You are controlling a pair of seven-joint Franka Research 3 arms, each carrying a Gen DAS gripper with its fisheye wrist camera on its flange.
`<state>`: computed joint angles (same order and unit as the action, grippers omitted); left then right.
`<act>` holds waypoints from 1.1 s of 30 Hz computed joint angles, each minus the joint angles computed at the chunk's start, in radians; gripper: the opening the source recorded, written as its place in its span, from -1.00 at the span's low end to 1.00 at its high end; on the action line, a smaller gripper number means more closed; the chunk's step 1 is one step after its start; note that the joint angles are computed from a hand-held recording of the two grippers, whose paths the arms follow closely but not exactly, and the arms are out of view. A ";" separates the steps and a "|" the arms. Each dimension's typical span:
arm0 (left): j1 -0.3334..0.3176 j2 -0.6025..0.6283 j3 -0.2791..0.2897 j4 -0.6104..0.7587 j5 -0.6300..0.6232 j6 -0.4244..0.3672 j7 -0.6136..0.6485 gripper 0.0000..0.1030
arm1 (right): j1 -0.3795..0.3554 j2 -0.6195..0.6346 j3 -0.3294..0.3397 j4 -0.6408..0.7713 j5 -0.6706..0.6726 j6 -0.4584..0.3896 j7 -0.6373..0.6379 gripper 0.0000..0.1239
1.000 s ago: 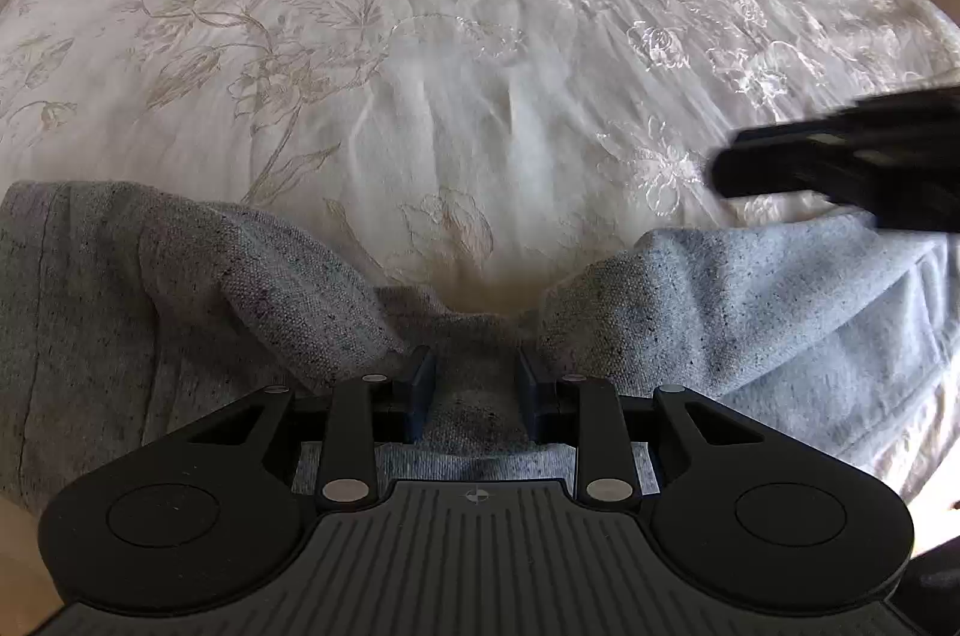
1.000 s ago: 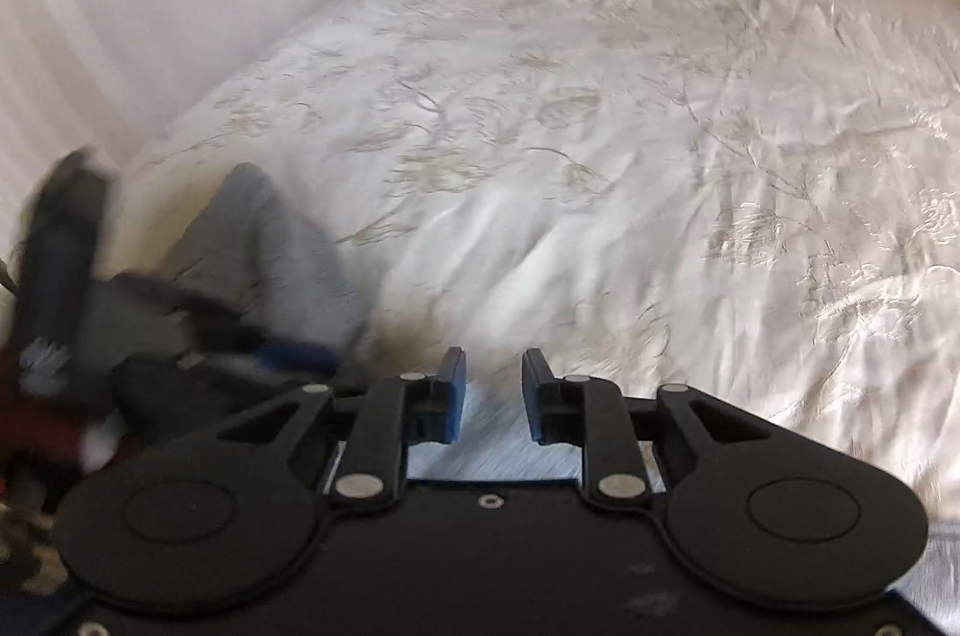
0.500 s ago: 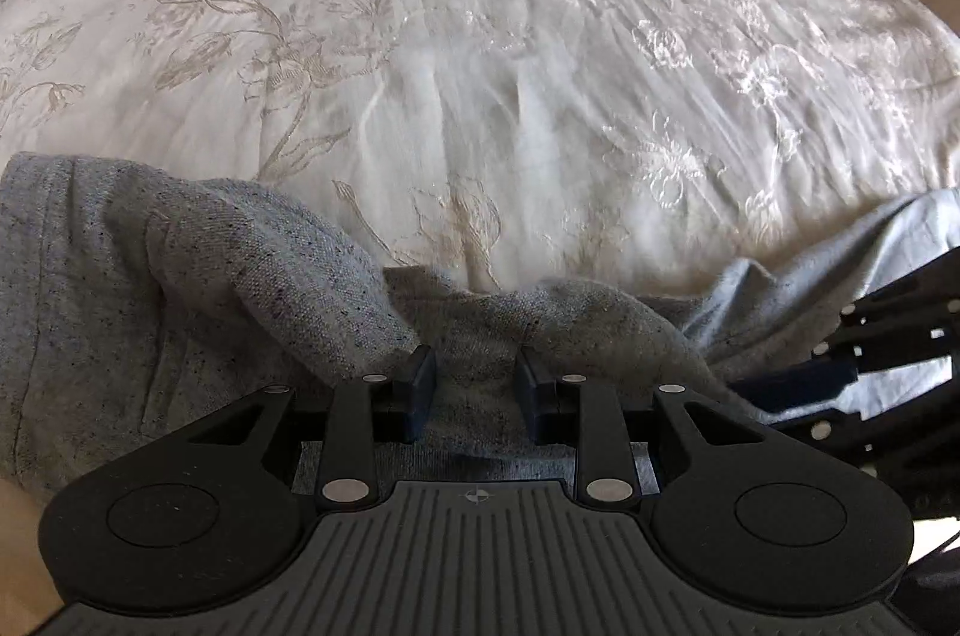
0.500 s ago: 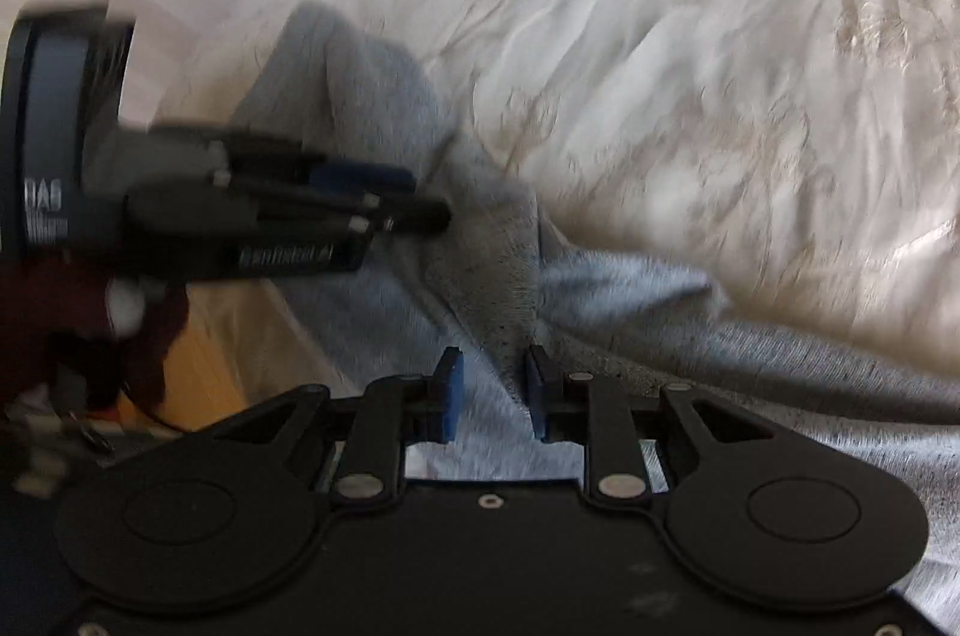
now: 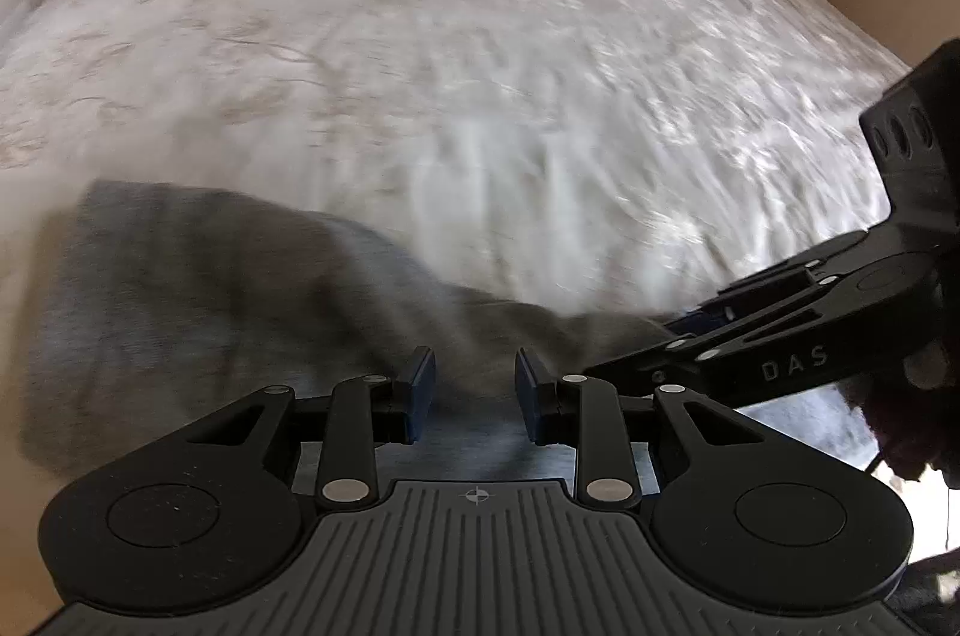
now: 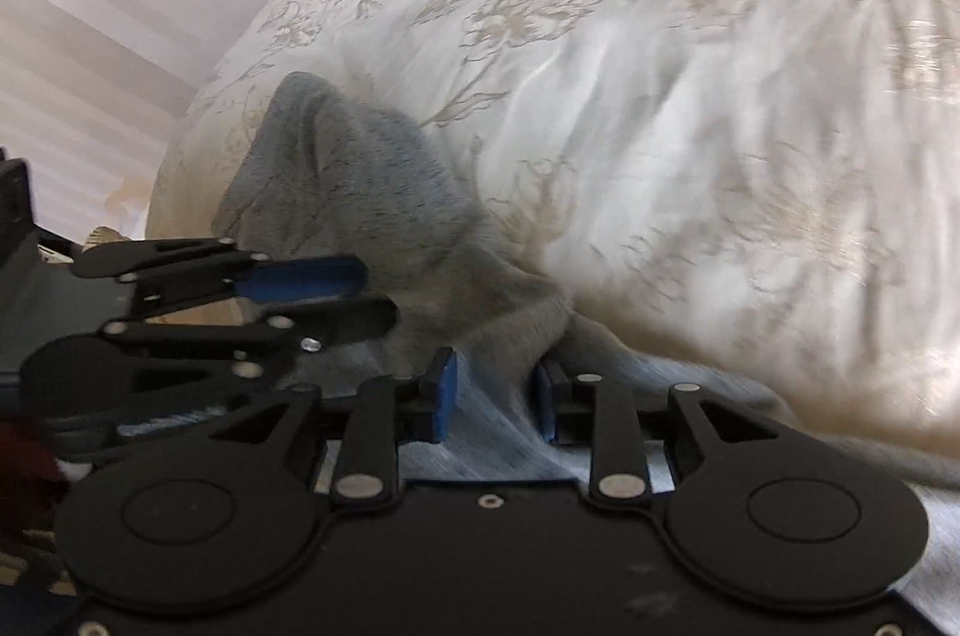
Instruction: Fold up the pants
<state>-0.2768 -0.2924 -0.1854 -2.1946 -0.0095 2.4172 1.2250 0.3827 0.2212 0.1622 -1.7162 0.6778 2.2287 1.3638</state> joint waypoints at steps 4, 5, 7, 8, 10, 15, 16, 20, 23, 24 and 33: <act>0.039 -0.021 0.002 -0.021 0.044 -0.074 -0.070 -0.44 | 0.001 0.056 0.002 0.062 0.006 -0.011 0.041 -0.42; 0.043 -0.018 0.009 -0.020 0.041 -0.116 -0.073 -0.44 | -0.002 0.062 0.002 0.067 0.014 -0.014 0.053 -0.42; 0.041 -0.019 0.028 -0.034 0.012 -0.151 -0.040 -0.45 | -0.010 0.081 0.004 0.081 0.041 -0.014 0.086 -0.42; 0.039 -0.025 0.034 -0.045 0.001 -0.147 -0.018 -0.45 | -0.018 0.086 0.005 0.081 0.059 -0.016 0.100 -0.42; 0.037 -0.031 0.036 -0.052 -0.003 -0.138 0.020 -0.44 | -0.029 0.089 0.008 0.073 0.096 -0.016 0.135 -0.43; 0.045 -0.026 0.035 -0.033 -0.024 -0.140 0.022 -0.44 | 0.016 0.043 -0.012 0.032 -0.033 0.120 0.197 -0.92; 0.046 -0.031 0.036 -0.037 -0.031 -0.136 0.020 -0.44 | 0.051 0.000 -0.029 -0.014 -0.131 0.255 0.220 -0.92; 0.046 -0.030 0.040 -0.042 -0.042 -0.148 0.037 -0.44 | 0.119 -0.035 -0.086 -0.055 -0.487 0.504 0.442 -0.94; 0.046 -0.008 0.043 -0.010 -0.052 -0.166 0.062 -0.44 | 0.155 0.028 -0.113 0.008 -0.693 0.417 0.553 -0.94; 0.046 -0.004 0.048 0.001 -0.067 -0.174 0.074 -0.44 | 0.167 0.049 -0.120 0.027 -0.744 0.403 0.586 -0.94; 0.066 -0.014 0.067 -0.010 -0.140 -0.221 0.127 -0.44 | 0.159 0.240 -0.122 0.241 -0.790 0.265 0.592 -0.94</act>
